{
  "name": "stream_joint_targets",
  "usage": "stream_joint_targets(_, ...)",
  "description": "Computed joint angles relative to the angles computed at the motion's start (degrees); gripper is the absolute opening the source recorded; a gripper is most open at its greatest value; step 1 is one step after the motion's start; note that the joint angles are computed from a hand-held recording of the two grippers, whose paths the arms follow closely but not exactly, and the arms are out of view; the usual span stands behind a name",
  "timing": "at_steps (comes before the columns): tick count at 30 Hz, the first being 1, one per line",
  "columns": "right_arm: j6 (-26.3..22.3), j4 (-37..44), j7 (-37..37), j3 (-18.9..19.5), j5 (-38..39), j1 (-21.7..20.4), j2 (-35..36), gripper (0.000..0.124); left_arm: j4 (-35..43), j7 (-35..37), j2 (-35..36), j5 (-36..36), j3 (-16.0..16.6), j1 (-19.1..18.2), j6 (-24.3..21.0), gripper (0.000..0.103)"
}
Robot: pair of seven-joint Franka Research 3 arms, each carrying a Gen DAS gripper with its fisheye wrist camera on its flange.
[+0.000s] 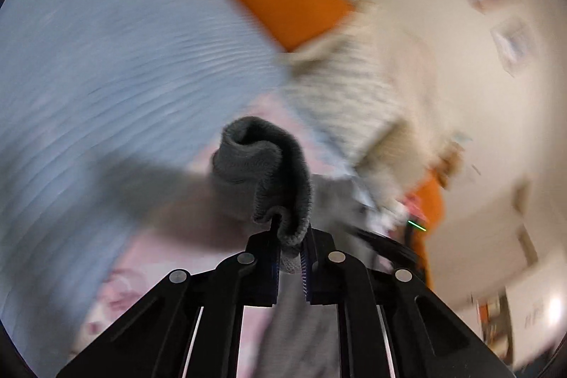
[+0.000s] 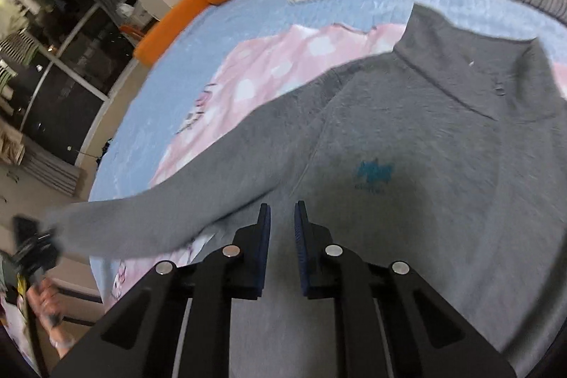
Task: Fold large clothes
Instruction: 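Grasp the other sleeve cuff with the left tool while the right tool presses the body, then lift the held cuff and fold it across the sweatshirt body with the left tool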
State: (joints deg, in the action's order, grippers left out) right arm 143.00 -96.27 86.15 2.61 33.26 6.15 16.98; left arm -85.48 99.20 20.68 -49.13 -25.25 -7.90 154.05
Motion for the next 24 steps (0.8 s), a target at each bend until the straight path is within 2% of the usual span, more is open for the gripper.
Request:
stream_joint_targets(2,-2.3,4.5,0.9,0.3,1.3,-0.7,4.0,0.015,4.1,4.3,0.7,0.8,-1.9,-1.1,-1.8,0.014)
stream_joint_targets(5,-3.7,9.6,2.4,0.6,1.8,-1.5,8.5,0.015,11.6,10.6,2.7,3.9,-4.1,-4.5,-7.0,0.014)
stream_joint_targets(9,-5.8,13.0,2.9,1.3,2.4,-2.6,11.4,0.015,22.7,14.6,7.7,11.4,-4.5,-11.1,-18.4,0.014)
stream_joint_targets(11,-6.2,13.9,2.9,1.6,3.1,-3.3,12.3,0.015,29.8,14.9,11.8,17.0,-3.8,-15.7,-26.4,0.014)
stream_joint_targets(13,-6.2,14.2,3.3,1.6,3.7,-3.9,12.7,0.015,34.9,15.4,15.4,20.7,-3.5,-19.2,-32.3,0.014)
stream_joint_targets(19,-5.3,11.6,2.8,1.4,4.6,-5.0,11.2,0.015,40.0,16.8,23.7,22.1,-3.7,-25.8,-43.1,0.014)
stream_joint_targets(21,-5.1,9.9,2.2,1.2,4.7,-5.3,9.6,0.015,42.3,15.4,26.9,23.2,-3.0,-28.2,-45.7,0.014)
stream_joint_targets(23,-4.9,8.4,2.2,0.4,3.2,-5.0,7.9,0.016,41.3,14.7,27.8,24.8,-1.9,-29.7,-45.9,0.015)
stream_joint_targets(24,-4.9,8.0,2.5,-0.1,2.1,-4.7,7.3,0.016,41.9,13.5,28.8,26.6,-0.9,-30.9,-47.1,0.018)
